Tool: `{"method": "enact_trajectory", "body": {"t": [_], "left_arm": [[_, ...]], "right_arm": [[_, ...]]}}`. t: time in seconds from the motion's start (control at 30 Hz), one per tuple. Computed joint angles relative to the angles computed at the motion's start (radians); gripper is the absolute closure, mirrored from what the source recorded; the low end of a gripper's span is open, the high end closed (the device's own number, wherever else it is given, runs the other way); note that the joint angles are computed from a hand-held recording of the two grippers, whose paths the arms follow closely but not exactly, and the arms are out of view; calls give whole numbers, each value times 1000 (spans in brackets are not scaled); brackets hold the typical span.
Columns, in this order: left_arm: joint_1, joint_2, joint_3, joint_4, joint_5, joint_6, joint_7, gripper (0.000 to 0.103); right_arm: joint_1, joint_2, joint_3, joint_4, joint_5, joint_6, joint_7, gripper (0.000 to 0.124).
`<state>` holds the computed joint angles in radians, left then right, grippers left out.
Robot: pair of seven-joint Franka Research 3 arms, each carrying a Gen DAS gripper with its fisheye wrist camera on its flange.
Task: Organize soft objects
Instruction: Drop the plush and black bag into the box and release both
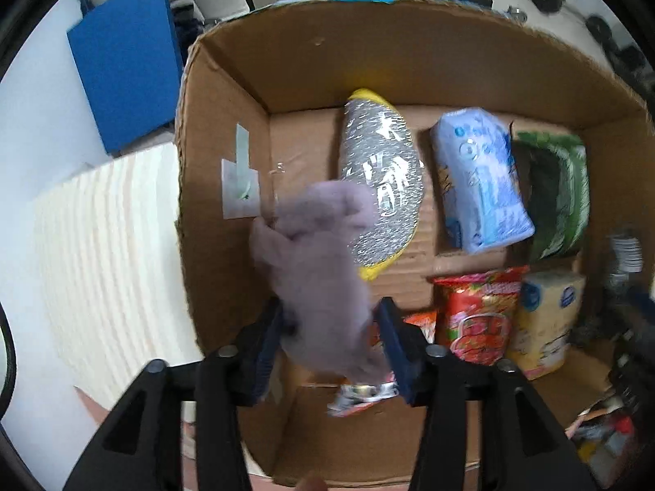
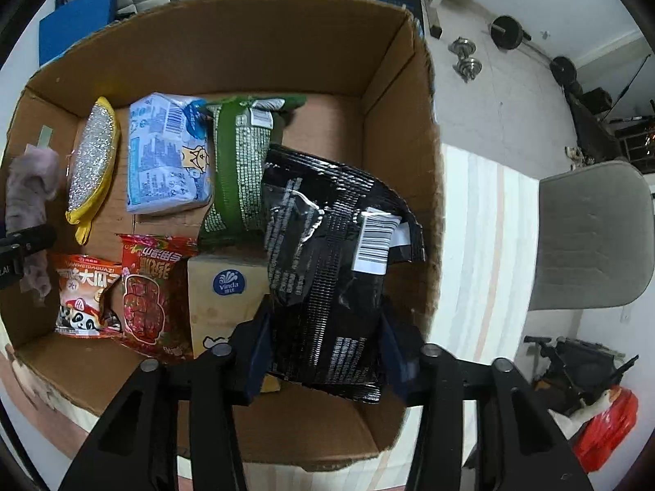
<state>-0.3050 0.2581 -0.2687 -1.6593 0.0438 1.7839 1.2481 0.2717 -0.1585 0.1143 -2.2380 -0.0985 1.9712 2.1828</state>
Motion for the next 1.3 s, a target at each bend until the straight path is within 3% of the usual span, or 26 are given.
{"method": "enact_trajectory", "body": {"t": [0.07, 0.13, 0.23, 0.3, 0.33, 0.4, 0.5, 0.83, 1.1, 1.3], "left_arm": [[13, -17, 2, -17, -32, 25, -1, 33], [15, -33, 3, -31, -34, 40, -5, 25], [22, -56, 5, -49, -39, 51, 10, 24], [24, -80, 6, -75, -43, 70, 7, 18], [24, -88, 5, -85, -48, 80, 4, 10], [23, -121, 5, -124, -48, 103, -4, 9], [15, -163, 2, -166, -44, 137, -19, 9], [-15, -382, 3, -359, -30, 254, -61, 9], [-37, -464, 2, -376, -6, 263, -84, 9], [-57, -595, -1, -427, 3, 278, -113, 9]], "right_arm": [[-1, -5, -5, -12, 17, 27, -8, 52], [-2, -15, -6, -16, 30, 33, -7, 41], [-4, -48, -3, -31, 43, 38, -2, 39], [-8, -54, 2, -34, 40, 43, 4, 39], [-8, -63, 2, -36, 45, 41, 6, 38], [-11, -77, 0, -49, 64, 57, 7, 26], [-10, -114, 12, -62, 76, 65, 23, 21], [1, -208, 59, -108, 74, 106, 96, 21], [12, -277, 95, -125, 37, 87, 146, 21], [18, -384, 126, -134, 23, 41, 185, 21]]}}
